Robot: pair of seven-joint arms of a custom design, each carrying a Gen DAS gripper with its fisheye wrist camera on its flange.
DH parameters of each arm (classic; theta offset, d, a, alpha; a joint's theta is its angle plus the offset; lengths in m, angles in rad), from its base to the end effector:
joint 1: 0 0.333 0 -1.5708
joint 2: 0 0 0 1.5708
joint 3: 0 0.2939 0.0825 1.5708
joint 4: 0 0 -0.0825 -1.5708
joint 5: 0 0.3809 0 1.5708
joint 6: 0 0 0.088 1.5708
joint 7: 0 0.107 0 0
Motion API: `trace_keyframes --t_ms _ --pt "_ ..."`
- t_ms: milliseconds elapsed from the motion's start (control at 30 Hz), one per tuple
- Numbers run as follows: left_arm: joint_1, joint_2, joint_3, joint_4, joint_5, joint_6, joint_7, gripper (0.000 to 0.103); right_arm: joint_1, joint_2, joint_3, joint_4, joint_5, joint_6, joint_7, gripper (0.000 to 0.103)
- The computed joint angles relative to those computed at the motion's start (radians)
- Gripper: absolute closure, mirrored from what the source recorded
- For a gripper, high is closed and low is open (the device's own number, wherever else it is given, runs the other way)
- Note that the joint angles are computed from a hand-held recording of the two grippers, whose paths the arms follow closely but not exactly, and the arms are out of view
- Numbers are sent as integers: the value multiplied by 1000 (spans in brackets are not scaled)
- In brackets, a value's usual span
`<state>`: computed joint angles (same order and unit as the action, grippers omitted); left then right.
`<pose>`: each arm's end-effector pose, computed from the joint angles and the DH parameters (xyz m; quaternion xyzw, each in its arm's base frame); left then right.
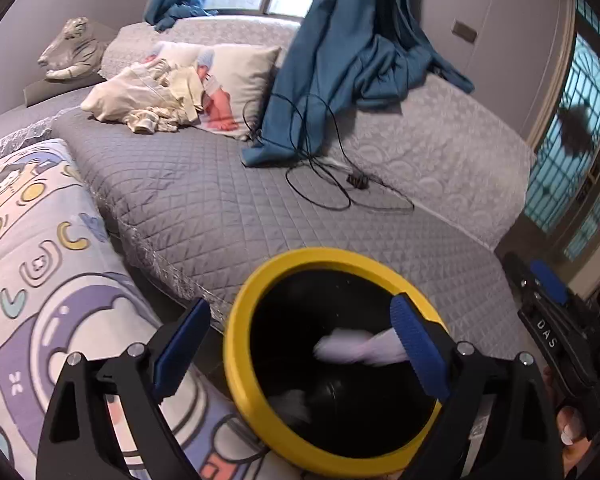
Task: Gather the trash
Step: 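Open the left tool over the bin while the right tool releases the mesh into it, then move both tools back over the trash pile on the bed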
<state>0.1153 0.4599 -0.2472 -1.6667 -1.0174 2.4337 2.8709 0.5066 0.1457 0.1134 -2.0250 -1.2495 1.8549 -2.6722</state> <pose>0.6842 -0.0726 0.3630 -0.3897 0.8117 -0.4332 0.0409 0.5043 0.2672 0.3792 -0.3104 0.7844 -0.5116 0.1633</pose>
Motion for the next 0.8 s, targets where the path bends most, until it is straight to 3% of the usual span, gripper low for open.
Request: trace_keyframes --t_ms 300,433,533,600,667,800 --pt "95 -78 30 -46 -169 80 121 12 29 22 8 24 -130 48 17 45" --pt "126 -127 50 -99 -274 187 236 10 61 58 5 69 -213 64 4 41" --pt "160 -147 86 -115 -296 173 234 8 85 94 -3 117 -269 79 6 37" --pt "176 -149 109 -115 -297 184 236 8 93 114 -12 148 -309 138 -8 29" --pt "191 -141 126 -105 -314 243 240 8 98 129 -22 174 -337 201 -30 29" --pt "246 -117 140 -76 -374 322 231 8 122 177 -40 231 -398 290 -56 18"
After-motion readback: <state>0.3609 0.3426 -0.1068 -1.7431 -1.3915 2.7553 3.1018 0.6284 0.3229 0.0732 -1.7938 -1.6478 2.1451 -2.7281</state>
